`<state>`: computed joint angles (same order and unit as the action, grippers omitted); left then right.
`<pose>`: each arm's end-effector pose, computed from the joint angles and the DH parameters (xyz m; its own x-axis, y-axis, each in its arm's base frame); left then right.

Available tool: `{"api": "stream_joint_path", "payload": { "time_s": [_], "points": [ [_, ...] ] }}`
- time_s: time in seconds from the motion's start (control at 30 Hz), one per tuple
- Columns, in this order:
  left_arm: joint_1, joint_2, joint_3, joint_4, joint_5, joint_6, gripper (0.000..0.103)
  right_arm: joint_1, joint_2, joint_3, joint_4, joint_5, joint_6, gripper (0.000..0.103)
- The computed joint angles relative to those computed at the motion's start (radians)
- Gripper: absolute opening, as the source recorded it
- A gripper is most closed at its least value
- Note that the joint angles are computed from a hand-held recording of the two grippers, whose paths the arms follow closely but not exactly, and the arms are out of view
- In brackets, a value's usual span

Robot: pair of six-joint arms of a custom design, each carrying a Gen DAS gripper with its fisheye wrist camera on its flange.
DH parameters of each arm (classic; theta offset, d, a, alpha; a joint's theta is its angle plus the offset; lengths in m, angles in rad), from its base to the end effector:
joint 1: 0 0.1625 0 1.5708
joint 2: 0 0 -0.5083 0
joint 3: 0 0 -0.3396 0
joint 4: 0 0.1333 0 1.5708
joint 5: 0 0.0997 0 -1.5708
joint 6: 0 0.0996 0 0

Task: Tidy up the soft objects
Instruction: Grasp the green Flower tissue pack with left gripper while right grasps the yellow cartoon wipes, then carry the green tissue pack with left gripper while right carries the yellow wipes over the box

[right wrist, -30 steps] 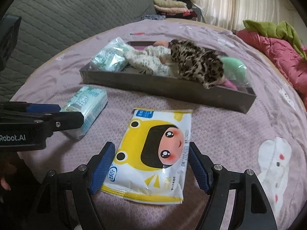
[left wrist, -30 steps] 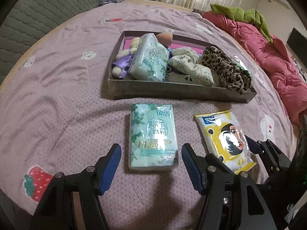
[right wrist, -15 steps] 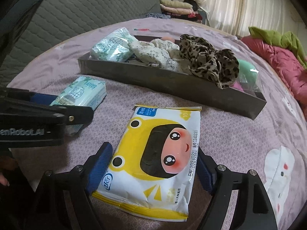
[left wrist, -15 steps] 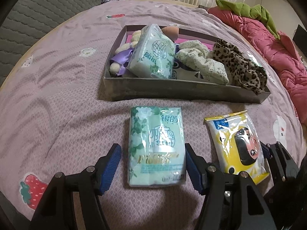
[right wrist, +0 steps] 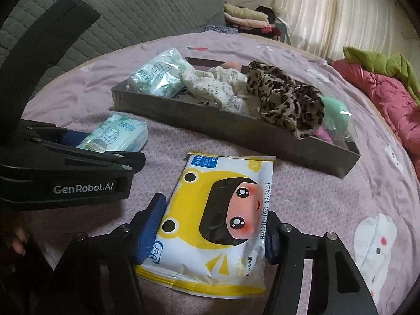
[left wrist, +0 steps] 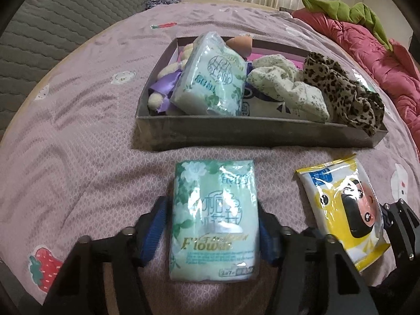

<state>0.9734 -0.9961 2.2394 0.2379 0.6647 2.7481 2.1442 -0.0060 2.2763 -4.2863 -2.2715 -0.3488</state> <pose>0.0109 -0.3603 0.1975 -0.7224 -0.0491 -0.6897 0.3067 0.8713 -0.3832 0.2818 -0.3090 -0.1201 -0.5777 -0.4296 0.6940 -0.7311 0.6505 -0.2058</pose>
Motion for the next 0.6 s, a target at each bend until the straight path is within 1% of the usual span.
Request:
{"api": "stream_joint_path", "payload": {
  "time_s": [0.07,0.27,0.4,0.6],
  "points": [
    [0.002,-0.008,-0.005,-0.006,0.005,0.015,0.050,-0.002,-0.003,0.010,-0.014,0.010,-0.001,0.063],
    [0.022,-0.079,-0.002,-0.031,0.073,0.046,0.048,0.005,-0.014,0.044,-0.068,0.060,-0.029,0.063],
    [0.001,-0.110,0.014,-0.032,0.074,0.051,0.048,0.018,-0.017,0.052,-0.084,0.081,-0.047,0.063],
    [-0.036,-0.133,0.019,-0.013,0.068,0.035,0.048,0.041,-0.018,0.057,-0.141,0.078,-0.083,0.063]
  ]
}}
